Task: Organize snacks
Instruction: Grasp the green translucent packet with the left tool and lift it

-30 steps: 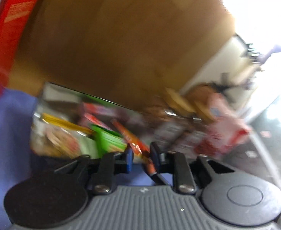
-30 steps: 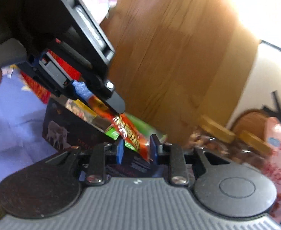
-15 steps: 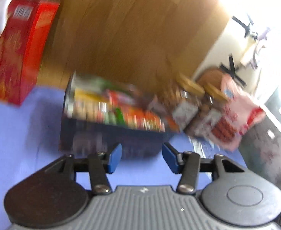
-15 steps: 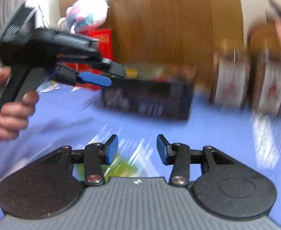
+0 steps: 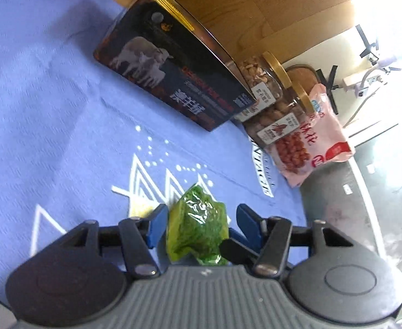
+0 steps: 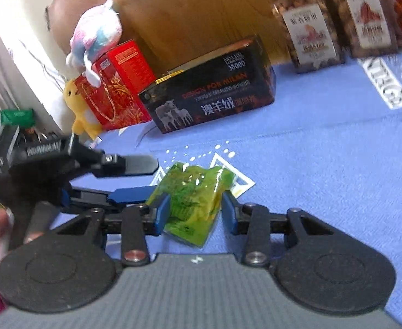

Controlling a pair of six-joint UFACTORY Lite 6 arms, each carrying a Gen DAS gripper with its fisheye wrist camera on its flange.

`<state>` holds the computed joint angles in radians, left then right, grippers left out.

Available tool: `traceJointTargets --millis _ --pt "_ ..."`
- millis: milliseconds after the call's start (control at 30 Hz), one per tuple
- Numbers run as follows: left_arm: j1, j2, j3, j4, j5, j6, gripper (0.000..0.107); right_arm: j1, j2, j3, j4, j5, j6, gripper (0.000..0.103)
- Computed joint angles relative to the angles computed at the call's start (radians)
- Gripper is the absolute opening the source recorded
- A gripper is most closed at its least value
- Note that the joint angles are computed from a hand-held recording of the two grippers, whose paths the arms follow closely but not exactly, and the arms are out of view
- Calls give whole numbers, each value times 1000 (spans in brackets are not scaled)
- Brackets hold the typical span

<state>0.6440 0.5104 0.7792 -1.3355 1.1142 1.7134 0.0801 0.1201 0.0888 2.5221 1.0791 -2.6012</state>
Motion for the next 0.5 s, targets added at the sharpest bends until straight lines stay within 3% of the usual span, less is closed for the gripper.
traceJointTargets --millis 67,167,267,333,500 --pt "14 18 3 11 37 -1 55 46 7 6 75 -3 -55 42" --pt "3 -9 -34 -12 1 37 51 62 18 4 108 9 -88 43" --pt "-20 -46 -84 -53 -40 94 41 39 41 12 81 29 -85 45" --pt "-24 -58 -100 -70 -61 119 29 49 35 3 89 31 -101 49" --pt "-19 -47 -103 -86 -69 158 25 311 -28 -31 413 -20 -250 52"
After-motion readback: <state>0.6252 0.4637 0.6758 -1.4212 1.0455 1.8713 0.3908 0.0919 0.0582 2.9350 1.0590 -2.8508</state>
